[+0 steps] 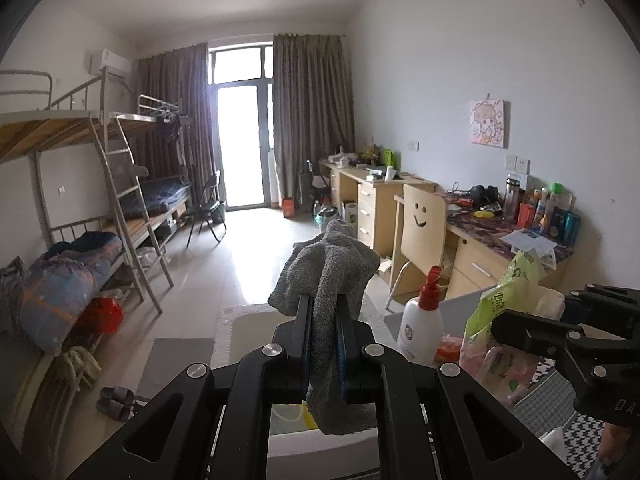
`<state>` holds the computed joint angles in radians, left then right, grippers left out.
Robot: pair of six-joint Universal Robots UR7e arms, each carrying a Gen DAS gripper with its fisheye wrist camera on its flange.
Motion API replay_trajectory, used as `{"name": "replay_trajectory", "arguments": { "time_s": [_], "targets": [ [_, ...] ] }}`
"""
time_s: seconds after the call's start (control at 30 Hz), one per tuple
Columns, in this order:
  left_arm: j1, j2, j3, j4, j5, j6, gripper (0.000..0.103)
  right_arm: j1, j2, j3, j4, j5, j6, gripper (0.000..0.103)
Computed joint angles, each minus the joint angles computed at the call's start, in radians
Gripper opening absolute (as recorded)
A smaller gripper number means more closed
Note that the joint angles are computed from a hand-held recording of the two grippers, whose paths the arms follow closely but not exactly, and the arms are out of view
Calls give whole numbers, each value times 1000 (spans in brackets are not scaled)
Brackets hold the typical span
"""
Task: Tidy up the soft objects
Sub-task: 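Carry the sock and packet in both tools over the white foam box, then open the left tool to drop the grey sock into the foam box, then lower the packet into the foam box and open the right tool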
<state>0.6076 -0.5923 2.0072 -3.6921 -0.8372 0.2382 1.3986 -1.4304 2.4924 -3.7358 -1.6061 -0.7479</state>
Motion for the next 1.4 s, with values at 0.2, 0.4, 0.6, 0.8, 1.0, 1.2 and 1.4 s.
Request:
{"name": "replay_trajectory", "arguments": {
  "time_s": [0.2, 0.4, 0.6, 0.8, 1.0, 1.2, 1.4],
  "targets": [
    [24, 18, -40, 57, 19, -15, 11, 22, 34, -35, 15, -38, 5, 35],
    [56, 34, -75, 115, 23, -28, 11, 36, 62, -55, 18, -66, 9, 35],
    [74, 29, -78, 158, 14, -35, 58, 52, 86, -69, 18, -92, 8, 35],
    [68, 17, -40, 98, 50, -21, 83, 54, 101, -81, 22, -102, 10, 35],
    [59, -17, 6, 56, 79, -30, 95, 68, 120, -99, 35, -111, 12, 35],
    [42, -28, 43, -22, 125, -20, 102, 74, 134, -110, 41, -112, 11, 35],
    [35, -48, 77, -8, 137, -58, 102, 92, 157, -133, 53, -139, 9, 35]
  ]
}}
